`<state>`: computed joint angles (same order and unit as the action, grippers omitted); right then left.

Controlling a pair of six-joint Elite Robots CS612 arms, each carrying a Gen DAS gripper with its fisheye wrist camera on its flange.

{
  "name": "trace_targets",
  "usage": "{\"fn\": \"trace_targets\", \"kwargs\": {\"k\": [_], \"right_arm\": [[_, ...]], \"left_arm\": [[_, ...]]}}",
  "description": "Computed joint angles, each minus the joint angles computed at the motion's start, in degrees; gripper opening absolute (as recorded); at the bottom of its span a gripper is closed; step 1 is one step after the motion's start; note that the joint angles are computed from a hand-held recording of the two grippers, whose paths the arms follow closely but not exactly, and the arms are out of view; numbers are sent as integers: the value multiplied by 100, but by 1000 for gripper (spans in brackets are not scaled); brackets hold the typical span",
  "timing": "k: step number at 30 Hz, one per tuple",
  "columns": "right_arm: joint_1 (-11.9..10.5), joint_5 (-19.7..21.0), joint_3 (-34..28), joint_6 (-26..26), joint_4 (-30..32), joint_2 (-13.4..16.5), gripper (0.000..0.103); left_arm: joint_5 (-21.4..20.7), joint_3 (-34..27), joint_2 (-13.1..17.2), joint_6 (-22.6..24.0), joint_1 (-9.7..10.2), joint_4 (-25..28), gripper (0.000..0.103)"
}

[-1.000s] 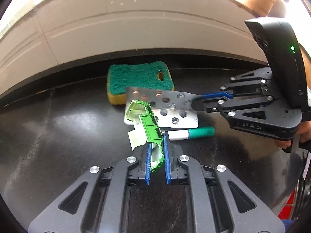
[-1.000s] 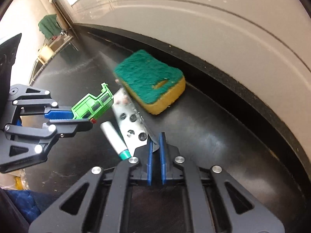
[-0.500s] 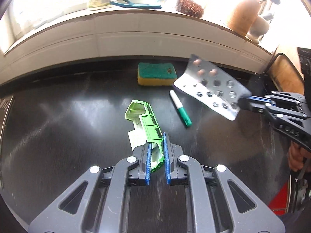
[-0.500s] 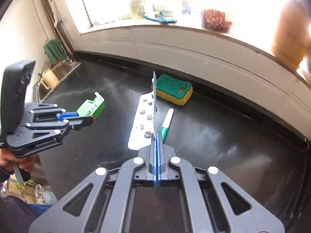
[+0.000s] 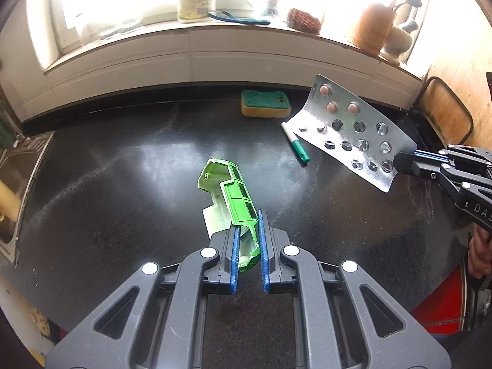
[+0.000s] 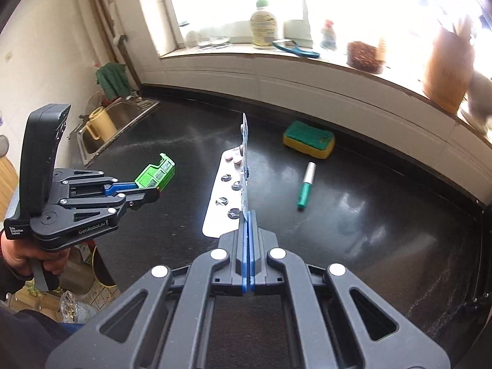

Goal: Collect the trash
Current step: 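Carry plastic piece and blister pack over the bin and open both tools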

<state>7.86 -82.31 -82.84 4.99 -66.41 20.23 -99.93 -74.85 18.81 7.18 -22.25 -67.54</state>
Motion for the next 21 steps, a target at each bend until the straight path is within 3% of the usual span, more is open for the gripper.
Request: {"fn": "trace_targets", "kwargs": {"k": [8,15,21], "right_arm": [[447,881,902,-679,-508,-302,2],[955,1804,2281,-1607,-530,-763,2],[1392,1987,3526,-2308,-268,-1178,2]], "left_arm": [[758,-765,203,-707,332,255,11],[1467,-1573,521,-1759,820,1139,11],[1591,-2183,979,-2560,1260,1882,11]]}}
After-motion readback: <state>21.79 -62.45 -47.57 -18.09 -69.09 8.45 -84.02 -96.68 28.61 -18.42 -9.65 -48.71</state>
